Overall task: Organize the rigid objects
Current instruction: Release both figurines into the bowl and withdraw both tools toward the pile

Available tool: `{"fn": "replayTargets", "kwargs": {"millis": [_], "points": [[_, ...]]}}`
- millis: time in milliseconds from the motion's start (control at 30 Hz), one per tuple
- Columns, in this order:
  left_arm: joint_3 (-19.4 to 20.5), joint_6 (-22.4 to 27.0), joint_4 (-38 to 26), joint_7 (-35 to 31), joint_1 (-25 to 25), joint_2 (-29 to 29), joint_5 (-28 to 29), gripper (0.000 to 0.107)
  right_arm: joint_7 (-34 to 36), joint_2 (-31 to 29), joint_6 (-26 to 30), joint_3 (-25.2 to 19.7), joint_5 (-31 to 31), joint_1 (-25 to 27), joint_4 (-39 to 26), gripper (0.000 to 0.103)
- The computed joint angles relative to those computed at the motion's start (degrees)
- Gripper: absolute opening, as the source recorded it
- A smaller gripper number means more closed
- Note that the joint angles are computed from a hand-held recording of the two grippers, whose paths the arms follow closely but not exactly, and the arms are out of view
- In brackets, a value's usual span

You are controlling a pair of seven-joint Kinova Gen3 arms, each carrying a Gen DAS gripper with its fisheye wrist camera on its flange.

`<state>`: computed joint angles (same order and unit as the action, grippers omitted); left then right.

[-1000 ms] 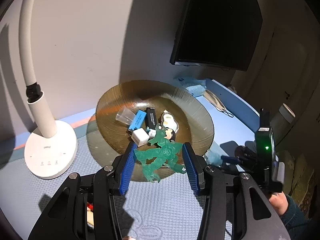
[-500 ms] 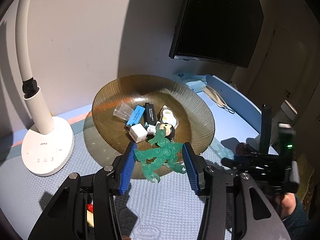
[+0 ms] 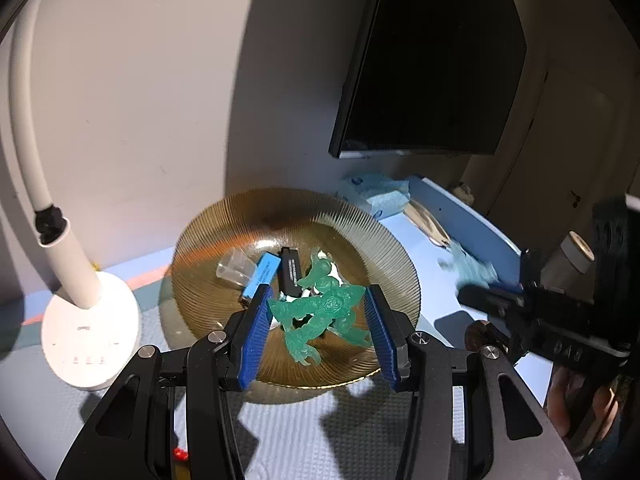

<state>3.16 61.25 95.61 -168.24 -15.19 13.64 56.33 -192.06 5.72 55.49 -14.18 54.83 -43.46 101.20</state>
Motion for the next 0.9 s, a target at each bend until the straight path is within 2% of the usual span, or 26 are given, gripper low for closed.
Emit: {"fn": "replayTargets", "kwargs": {"millis": [167, 367, 400, 467, 500, 567, 667, 767, 833, 867, 900], "points": [[0.68, -4.90, 0.52, 2.82, 2.69, 1.74, -4.05, 0.044, 3.61, 2.41, -5.58, 2.41, -4.65, 3.24, -1.56, 0.023], [2.22, -6.96, 0.39, 4.53, 3.32, 2.97, -5.91, 0.046, 5.27, 3.54, -6.75, 4.29, -7.42, 3.43, -1.25, 0.023], [2.49, -7.14, 0.56, 4.55, 3.17, 2.80, -5.90, 0.049, 5.32, 3.48, -7.15, 4.50, -7.56, 3.55, -0.95, 0.025], [1.95, -6.65, 0.96, 3.85, 2.59, 2.25, -4.66, 0.083, 4.97, 2.82, -7.88, 4.41, -7.99, 4.18, -0.17, 0.032], [2.39, -6.76, 1.95, 2.26, 0.97, 1.53, -2.84, 0.084, 3.47, 2.06, -8.06, 4.80, -7.38, 3.59, 0.69, 0.035], [1.55, -5.20, 2.13, 0.61, -0.55, 0.78, -1.40, 0.084, -0.10, 0.46, -7.96, 3.63, -4.36, 3.22, 2.47, 0.044], [-0.78, -0.68, 1.29, 0.84, -3.84, -0.24, -0.22, 0.084, -2.67, -0.76, -3.82, 2.26, -2.39, 1.11, 2.27, 0.044], [-3.65, 3.96, 1.94, -1.57, -8.38, -1.77, 1.91, 0.084, -4.46, -2.31, -4.16, -0.18, -1.55, 0.99, 2.44, 0.045], [-6.28, 5.92, 3.86, -4.99, -11.88, -3.52, 3.82, 0.084, -4.35, -2.25, -4.18, -1.59, -0.90, 0.28, 1.64, 0.051], [-7.47, 6.55, 4.61, -6.02, -13.16, -4.08, 4.40, 0.084, -4.47, -1.81, -3.76, -2.18, -0.38, -0.34, 1.01, 0.061], [-8.83, 7.62, 5.16, -6.90, -14.77, -4.28, 4.93, 0.084, -5.04, -0.98, -3.22, -2.82, 0.52, -1.39, 0.17, 0.065]]}}
